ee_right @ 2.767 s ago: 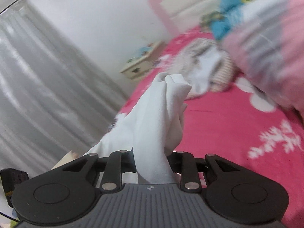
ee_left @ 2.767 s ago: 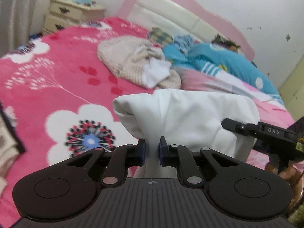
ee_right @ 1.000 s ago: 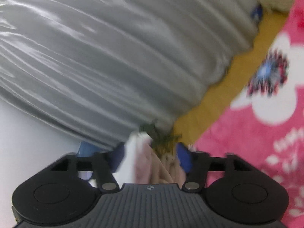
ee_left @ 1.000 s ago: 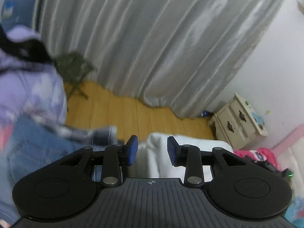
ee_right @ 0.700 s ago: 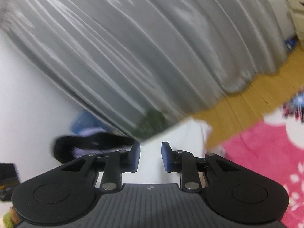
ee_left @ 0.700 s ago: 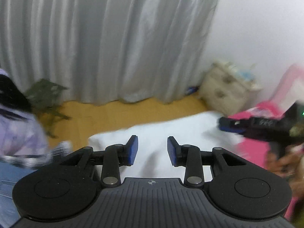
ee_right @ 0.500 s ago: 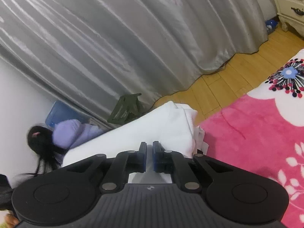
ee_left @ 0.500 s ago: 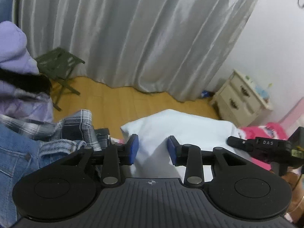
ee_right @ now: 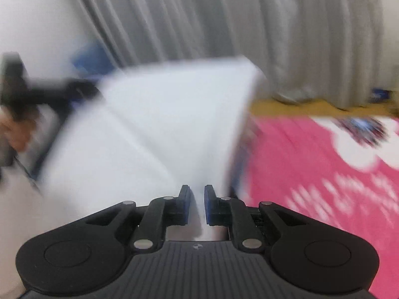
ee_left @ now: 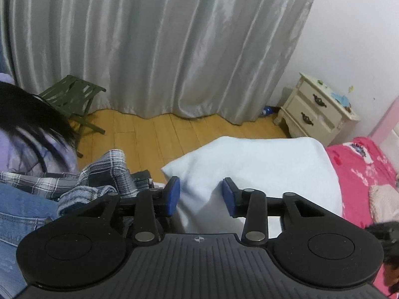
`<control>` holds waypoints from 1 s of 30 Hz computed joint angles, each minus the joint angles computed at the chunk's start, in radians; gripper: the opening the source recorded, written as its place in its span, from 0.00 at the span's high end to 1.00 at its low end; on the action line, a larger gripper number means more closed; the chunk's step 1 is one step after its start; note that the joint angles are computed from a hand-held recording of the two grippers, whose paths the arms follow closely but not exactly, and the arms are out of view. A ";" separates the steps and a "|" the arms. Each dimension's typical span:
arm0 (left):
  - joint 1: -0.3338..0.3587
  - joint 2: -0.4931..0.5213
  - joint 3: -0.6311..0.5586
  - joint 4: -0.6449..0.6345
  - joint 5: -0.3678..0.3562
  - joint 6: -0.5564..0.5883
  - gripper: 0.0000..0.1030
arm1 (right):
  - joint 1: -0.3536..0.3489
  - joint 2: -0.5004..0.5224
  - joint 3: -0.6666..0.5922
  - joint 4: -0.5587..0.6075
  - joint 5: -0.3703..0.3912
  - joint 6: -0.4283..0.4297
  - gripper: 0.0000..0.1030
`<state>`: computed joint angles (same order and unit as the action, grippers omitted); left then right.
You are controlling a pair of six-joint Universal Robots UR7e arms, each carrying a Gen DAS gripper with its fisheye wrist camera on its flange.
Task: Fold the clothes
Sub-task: 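Carry the folded white sweatshirt toward the clothes stack with both grippers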
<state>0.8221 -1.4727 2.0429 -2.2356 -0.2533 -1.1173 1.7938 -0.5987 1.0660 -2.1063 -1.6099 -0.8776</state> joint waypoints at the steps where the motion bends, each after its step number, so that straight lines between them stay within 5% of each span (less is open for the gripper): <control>1: 0.000 0.000 -0.008 0.042 0.003 -0.025 0.59 | -0.002 -0.023 0.028 -0.035 0.003 0.019 0.85; 3: 0.000 -0.004 -0.018 0.121 0.010 -0.078 0.59 | -0.002 -0.080 0.088 -0.077 0.051 0.012 0.85; 6: -0.002 -0.007 -0.012 0.120 0.012 -0.087 0.59 | 0.004 -0.149 0.152 -0.015 0.186 -0.086 0.85; 8: -0.004 -0.004 -0.025 0.181 0.018 -0.130 0.59 | 0.014 -0.171 0.198 0.033 0.207 -0.175 0.85; 12: -0.001 -0.006 -0.029 0.169 0.006 -0.115 0.57 | 0.017 -0.214 0.356 -0.009 0.015 -0.296 0.85; 14: -0.004 -0.001 -0.046 0.259 0.020 -0.175 0.57 | 0.015 -0.242 0.402 -0.011 -0.075 -0.279 0.85; 17: -0.004 -0.002 -0.040 0.246 0.025 -0.173 0.57 | 0.013 -0.310 0.468 -0.045 -0.087 -0.288 0.85; 23: -0.007 0.002 -0.052 0.308 0.031 -0.239 0.57 | 0.030 -0.358 0.497 -0.126 0.200 -0.210 0.84; 28: -0.006 0.003 -0.068 0.361 0.019 -0.277 0.56 | 0.040 -0.319 0.600 -0.199 0.083 -0.141 0.84; 30: -0.008 0.001 -0.061 0.358 0.025 -0.273 0.56 | 0.031 -0.348 0.613 -0.125 0.061 -0.155 0.84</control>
